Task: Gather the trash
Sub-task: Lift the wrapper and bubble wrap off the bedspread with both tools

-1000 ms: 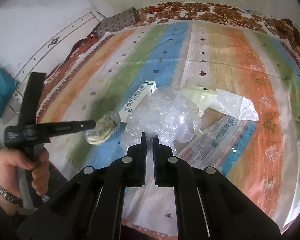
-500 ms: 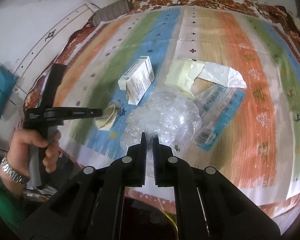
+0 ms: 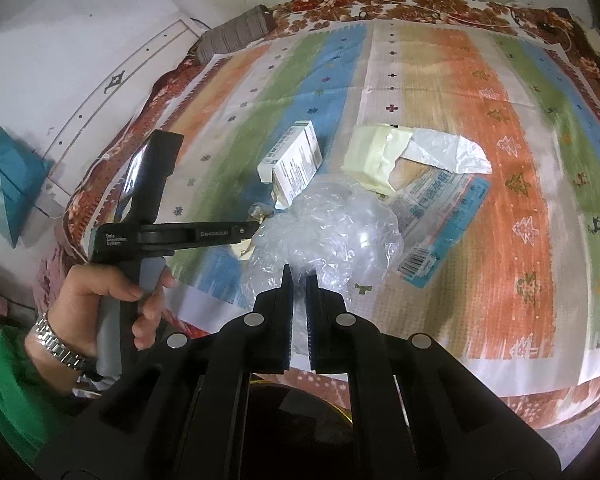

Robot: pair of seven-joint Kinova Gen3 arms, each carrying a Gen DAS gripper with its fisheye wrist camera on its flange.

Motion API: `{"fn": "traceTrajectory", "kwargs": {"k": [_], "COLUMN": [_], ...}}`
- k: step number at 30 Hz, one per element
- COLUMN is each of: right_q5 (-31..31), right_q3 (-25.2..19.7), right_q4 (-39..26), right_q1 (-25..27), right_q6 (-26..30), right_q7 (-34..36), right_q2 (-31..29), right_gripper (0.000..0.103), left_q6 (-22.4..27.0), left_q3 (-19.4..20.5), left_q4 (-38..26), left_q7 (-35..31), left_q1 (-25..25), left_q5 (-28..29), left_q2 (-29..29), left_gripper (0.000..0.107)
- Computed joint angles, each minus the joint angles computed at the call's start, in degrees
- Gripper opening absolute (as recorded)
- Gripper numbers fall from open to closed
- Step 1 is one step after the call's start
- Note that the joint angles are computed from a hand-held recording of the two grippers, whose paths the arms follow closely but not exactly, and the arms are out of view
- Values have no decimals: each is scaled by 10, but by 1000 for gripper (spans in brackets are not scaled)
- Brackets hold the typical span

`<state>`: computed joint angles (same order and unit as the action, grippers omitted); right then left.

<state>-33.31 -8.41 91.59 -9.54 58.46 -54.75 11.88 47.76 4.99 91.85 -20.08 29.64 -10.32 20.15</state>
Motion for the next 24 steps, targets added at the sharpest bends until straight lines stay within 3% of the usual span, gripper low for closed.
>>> {"fn": "traceTrajectory", "kwargs": {"k": [6,10,11,24], "right_q5": [22,39,42,40], "right_q3": [0,-2,-3,-6], "right_q4": [-10,-12,-12,23], "right_q1": [-9,-15,-16,-14], "right_q6": [-7,-15,-16,-43], "right_q7": [-17,-26,-27,5], "right_q2": [13,17,17,-23], "right_gripper": [5,5,5,5], "left_q6": [71,71,66,74], "left_q3": [-3,-14,-14,-3], "left_q4": [-55,-55,-51,-34], "left_q7": [-13,5,8,82], "left_q1": [18,27,26,52], "left_q5": [-27,-37,-36,-74], "left_q2": [42,45,42,-20], "left_gripper": [44,22,9,3]}}
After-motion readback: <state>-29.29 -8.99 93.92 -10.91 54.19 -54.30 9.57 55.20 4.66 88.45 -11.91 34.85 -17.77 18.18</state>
